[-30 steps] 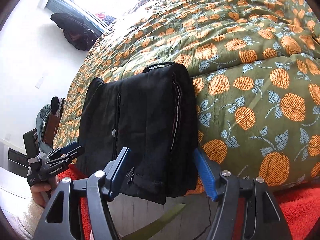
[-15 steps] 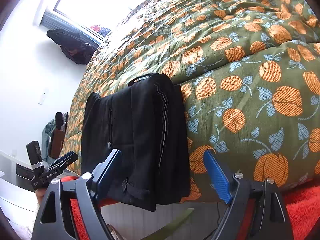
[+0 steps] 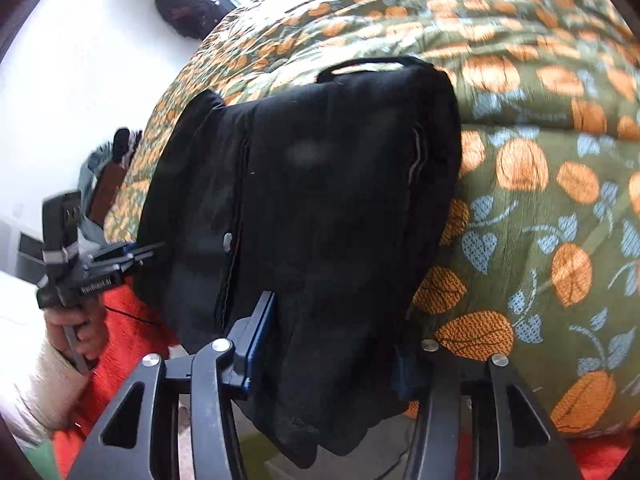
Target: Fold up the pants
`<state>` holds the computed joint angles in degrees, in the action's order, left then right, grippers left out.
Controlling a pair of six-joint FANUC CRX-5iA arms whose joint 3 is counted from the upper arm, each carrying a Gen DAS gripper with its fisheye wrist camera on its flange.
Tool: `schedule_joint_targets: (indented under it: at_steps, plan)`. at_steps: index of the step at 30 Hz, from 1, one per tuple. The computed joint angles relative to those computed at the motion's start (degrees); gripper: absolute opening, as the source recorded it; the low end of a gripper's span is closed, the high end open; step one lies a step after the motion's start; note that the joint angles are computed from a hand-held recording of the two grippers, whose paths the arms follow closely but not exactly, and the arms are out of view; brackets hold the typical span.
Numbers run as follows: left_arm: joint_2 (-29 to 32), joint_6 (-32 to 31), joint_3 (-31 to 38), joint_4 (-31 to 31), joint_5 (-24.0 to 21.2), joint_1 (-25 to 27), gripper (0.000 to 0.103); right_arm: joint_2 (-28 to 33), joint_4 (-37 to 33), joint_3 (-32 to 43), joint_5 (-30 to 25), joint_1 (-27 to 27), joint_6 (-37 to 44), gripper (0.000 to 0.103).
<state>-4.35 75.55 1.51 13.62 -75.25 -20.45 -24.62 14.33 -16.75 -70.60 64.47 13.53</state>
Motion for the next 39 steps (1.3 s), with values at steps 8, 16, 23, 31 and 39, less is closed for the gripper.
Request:
schedule_joint_targets:
  at_steps: [8, 16, 23, 31, 39]
  plan:
    - [-1.3, -2.6, 5.1, 4.4, 4.4, -0.3, 0.015, 5.2, 8.9, 7.3, -2.9, 3.6, 4.0, 0.035]
    - [5.3, -2.0, 14.9, 4.2, 10.8, 1.7, 0.015, 12.2, 10.8, 16.4, 0.9, -5.2, 13.9, 0.034]
    - [10.7, -0.1, 17.6, 0.0, 18.2, 0.6, 0.016, 18.1, 10.7, 22.2, 3.0, -14.2, 21.9, 0.034]
    - [17.8, 11.6, 20.7, -22.9, 9.4, -4.6, 0.064, 26.6, 2.3, 23.4, -7.6, -22.5, 23.4, 0.058]
    - [1.4, 13.7, 7.4, -25.4, 19.1, -3.2, 0.097, 11.5, 20.3, 9.9, -12.9, -12.5, 3.6, 0.088]
